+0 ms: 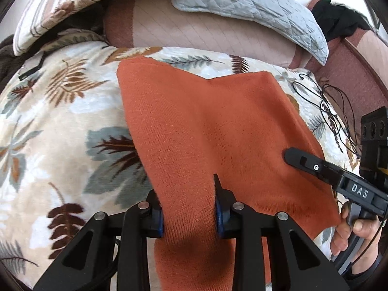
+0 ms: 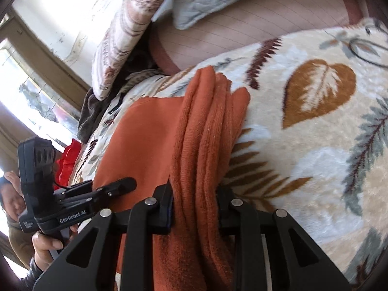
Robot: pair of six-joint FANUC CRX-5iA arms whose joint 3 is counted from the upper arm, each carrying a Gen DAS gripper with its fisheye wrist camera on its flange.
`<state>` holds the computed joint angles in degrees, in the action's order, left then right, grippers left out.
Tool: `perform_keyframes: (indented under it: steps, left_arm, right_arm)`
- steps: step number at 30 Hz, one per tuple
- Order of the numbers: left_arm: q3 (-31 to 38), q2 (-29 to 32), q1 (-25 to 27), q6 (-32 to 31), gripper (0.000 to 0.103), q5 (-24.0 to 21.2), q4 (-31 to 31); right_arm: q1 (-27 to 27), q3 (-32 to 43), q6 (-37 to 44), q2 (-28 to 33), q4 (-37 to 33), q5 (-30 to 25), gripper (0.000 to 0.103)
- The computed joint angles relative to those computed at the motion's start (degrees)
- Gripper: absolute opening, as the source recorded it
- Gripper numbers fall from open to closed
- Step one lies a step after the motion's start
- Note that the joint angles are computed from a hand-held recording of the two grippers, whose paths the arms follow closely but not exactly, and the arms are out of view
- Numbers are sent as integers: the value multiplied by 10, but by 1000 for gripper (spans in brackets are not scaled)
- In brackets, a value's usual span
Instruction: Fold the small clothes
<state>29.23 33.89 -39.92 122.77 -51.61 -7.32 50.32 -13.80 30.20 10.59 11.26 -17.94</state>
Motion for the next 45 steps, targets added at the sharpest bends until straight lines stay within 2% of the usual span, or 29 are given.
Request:
perform_keyframes:
  steps: [4,11,13,18,20,25,28,34,37,40,45]
  left_arm:
    - [-32,-31,4,8,30,6,-16]
    - [-67,-69,19,6,30,3,-38]
    - [-73,-74,29,0,30,6,-38]
    - [-66,-67,47,-19,30,16,-32]
    - [-55,-57,55,-34,30,20,-25]
    - [-19,-22,68,-58,30,22,-10]
    - [-2,-2,75,-65,30,26,0]
    - [-2,22,89,-55,32,40,13]
    - [-28,16,99,-66,34,67,39]
    - [-24,19,95,-65,35,64,28]
    - [-11,24,88,-49,36,53,8]
  right_arm:
    - [15,-10,-69,5,85,18,26]
    - [23,1,-143,33,154,36,26]
    - [22,4,-184,44,194,44,26]
    - [18,41,-195,74,212,33,26]
    - [13,46,-216,83,240,32,26]
    - [3,73,-212,107,235,24,26]
    - [-2,99,-177,125,207,8,26]
    - [-11,143,-91,152,112,-22,26]
    - [-15,157,-44,160,55,-38,26]
    - [-13,153,-55,162,69,-38,27]
    - [-9,175,-36,170,63,-75,27]
